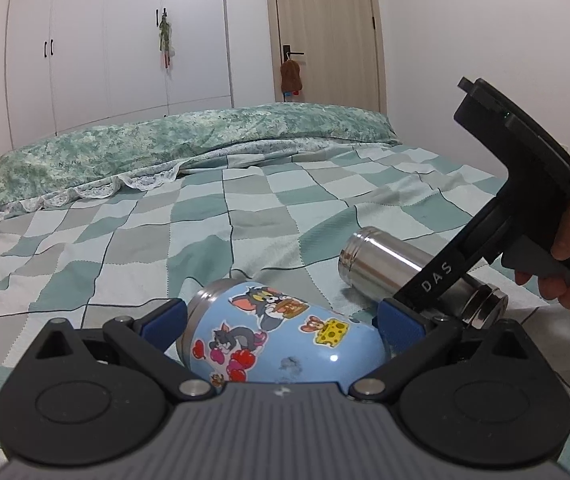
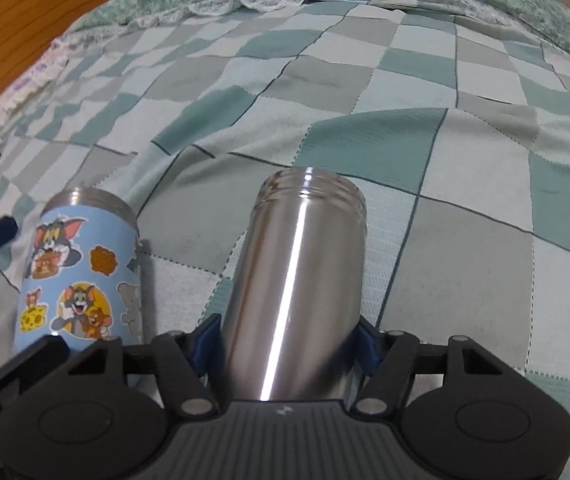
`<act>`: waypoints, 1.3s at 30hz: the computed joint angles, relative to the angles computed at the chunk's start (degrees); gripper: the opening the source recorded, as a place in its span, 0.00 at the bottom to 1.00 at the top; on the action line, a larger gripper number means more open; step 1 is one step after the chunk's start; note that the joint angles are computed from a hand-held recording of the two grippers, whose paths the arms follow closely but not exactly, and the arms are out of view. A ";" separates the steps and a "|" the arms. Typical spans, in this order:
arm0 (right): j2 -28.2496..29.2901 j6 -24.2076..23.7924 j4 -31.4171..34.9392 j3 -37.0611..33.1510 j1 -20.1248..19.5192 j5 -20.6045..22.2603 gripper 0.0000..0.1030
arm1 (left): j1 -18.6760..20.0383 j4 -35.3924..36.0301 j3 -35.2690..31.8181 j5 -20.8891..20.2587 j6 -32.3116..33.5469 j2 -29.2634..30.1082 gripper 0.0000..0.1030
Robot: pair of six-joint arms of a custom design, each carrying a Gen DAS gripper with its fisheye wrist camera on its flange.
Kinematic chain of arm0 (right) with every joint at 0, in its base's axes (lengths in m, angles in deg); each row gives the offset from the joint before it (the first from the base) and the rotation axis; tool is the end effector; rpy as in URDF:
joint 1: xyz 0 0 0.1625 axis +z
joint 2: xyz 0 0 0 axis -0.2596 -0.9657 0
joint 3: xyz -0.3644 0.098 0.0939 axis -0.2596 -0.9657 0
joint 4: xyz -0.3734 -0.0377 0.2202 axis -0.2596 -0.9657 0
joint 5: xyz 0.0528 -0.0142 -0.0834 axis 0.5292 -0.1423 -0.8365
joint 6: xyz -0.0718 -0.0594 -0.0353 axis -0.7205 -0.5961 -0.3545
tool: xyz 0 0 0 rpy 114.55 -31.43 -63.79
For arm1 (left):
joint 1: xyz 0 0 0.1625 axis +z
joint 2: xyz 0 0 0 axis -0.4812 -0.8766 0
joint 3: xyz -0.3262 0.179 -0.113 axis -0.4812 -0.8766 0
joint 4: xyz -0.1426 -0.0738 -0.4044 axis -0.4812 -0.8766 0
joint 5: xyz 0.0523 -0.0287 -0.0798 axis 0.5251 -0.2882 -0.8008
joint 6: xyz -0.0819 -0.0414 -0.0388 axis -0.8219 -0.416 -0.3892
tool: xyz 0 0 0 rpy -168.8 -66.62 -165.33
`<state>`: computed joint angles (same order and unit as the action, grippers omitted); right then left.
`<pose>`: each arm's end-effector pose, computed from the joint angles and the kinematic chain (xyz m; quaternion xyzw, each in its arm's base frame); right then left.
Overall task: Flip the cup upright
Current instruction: 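Close the right tool on the silver cup and lift it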
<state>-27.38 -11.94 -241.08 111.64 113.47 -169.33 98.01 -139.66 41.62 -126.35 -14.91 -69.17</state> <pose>0.1682 -0.6544 0.0831 0.0064 -0.9074 0.2830 0.3106 -0.0969 -0.6526 0.1419 0.5345 0.7707 -0.3251 0.1210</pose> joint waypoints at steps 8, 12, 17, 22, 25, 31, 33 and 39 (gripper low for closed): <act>-3.42 -0.20 -4.12 5.14 1.17 1.60 0.63 | -0.67 -0.59 3.11 0.19 -0.39 -2.45 1.00; -5.04 -0.07 -5.39 7.53 2.46 1.97 0.62 | -1.36 -1.08 5.91 0.30 -0.61 -4.80 1.00; -7.65 0.41 -7.68 11.43 4.35 2.39 0.62 | -2.41 -1.74 10.04 0.78 -1.49 -8.51 1.00; -10.42 1.54 -9.89 16.36 6.79 1.50 0.62 | -3.57 -2.91 14.89 1.13 -2.56 -13.13 1.00; -11.92 2.76 -10.63 19.33 7.97 1.01 0.62 | -4.33 -3.63 18.26 1.59 -3.21 -16.13 1.00; -13.69 7.08 -13.16 25.43 10.05 0.29 0.62 | -5.47 -4.26 24.83 2.66 -4.18 -22.26 1.00; -13.98 9.02 -13.46 26.96 10.52 0.63 0.62 | -5.80 -4.47 26.85 3.15 -4.57 -24.20 1.00; -12.56 13.92 -16.47 30.01 11.21 1.21 0.62 | -5.61 -3.57 31.21 4.11 -5.23 -28.77 1.00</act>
<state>-39.94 1.98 -257.55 141.66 124.68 -168.12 92.40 -143.22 72.82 -122.25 -20.14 -97.94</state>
